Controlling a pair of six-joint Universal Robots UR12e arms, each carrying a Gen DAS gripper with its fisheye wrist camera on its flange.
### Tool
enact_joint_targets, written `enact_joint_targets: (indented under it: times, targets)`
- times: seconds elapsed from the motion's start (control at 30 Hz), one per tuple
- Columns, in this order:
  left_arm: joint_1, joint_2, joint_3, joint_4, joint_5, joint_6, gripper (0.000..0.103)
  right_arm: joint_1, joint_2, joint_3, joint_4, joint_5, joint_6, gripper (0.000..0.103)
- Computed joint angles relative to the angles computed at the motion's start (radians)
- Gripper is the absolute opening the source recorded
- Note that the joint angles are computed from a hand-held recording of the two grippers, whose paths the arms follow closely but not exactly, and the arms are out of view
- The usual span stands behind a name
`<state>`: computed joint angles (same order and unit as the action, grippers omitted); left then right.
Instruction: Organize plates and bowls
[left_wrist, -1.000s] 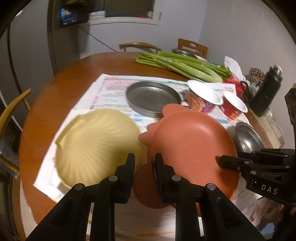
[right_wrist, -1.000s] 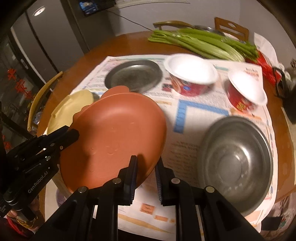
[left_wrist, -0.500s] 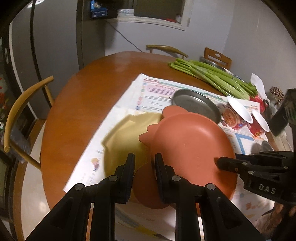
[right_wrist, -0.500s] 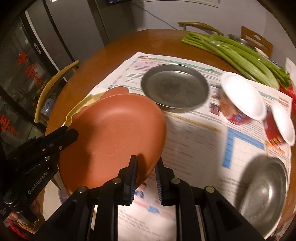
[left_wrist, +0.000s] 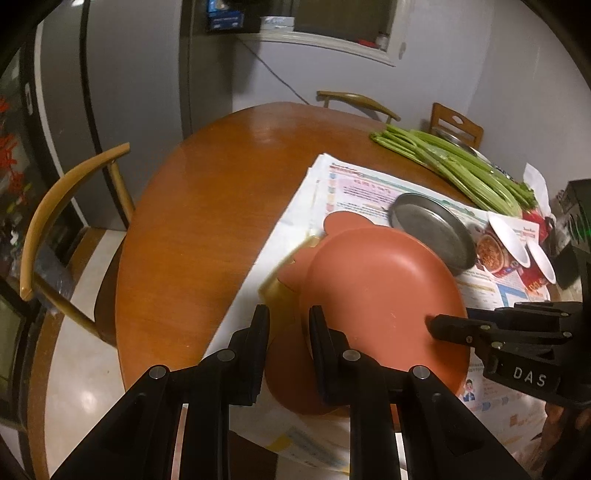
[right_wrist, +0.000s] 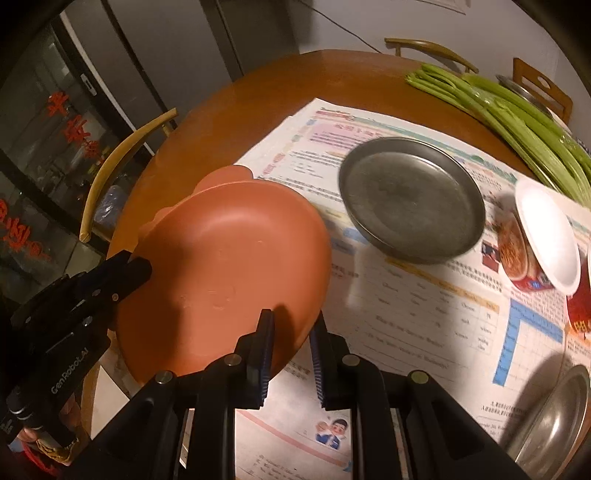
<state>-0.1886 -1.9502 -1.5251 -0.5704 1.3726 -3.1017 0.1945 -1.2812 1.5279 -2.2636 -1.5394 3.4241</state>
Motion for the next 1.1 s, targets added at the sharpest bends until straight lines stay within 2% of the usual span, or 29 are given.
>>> enact_joint_targets:
  times: [0.27,0.37,0.43,0.47,0.5,0.57,0.67,0.77,0.93,1.03,1.1]
  targets:
    - [0.007,-0.009,0.011,-0.035,-0.009,-0.034,0.022,0.006,0.019,-0.022,0.031,0.0,-0.018,0.021]
    - [0.006,-0.009,0.013,-0.029,-0.006,-0.035,0.029,0.005,0.021,-0.023,0.026,0.007,-0.018,0.022]
    - [0.003,-0.011,0.023,-0.054,-0.001,-0.023,0.047,0.009,0.024,-0.029,0.034,-0.004,-0.026,0.022]
    - [0.001,-0.011,0.024,-0.055,0.003,-0.02,0.062,0.013,0.027,-0.035,0.044,-0.017,-0.029,0.022]
    - [-0.001,-0.009,0.022,-0.046,0.007,-0.019,0.069,0.015,0.029,-0.039,0.048,-0.022,-0.03,0.024]
    - [-0.003,-0.006,0.019,-0.035,0.007,-0.014,0.069,0.018,0.032,-0.042,0.052,-0.024,-0.03,0.03]
    - [0.0,0.0,0.015,-0.024,-0.005,-0.016,0.071,0.025,0.037,-0.052,0.076,-0.045,-0.04,0.049]
    - [0.001,0.007,0.009,-0.004,-0.003,-0.018,0.073,0.03,0.037,-0.055,0.074,-0.055,-0.048,0.05]
    - [0.006,0.016,0.01,-0.001,-0.039,-0.036,0.073,0.038,0.026,-0.059,0.075,-0.088,-0.045,0.05]
    - [0.002,0.013,0.016,0.016,-0.098,-0.02,0.074,0.03,0.007,-0.046,0.056,-0.107,-0.014,0.051]
    - [-0.013,0.001,0.037,0.016,-0.084,-0.012,0.074,0.02,-0.011,-0.03,0.02,-0.123,0.026,0.051]
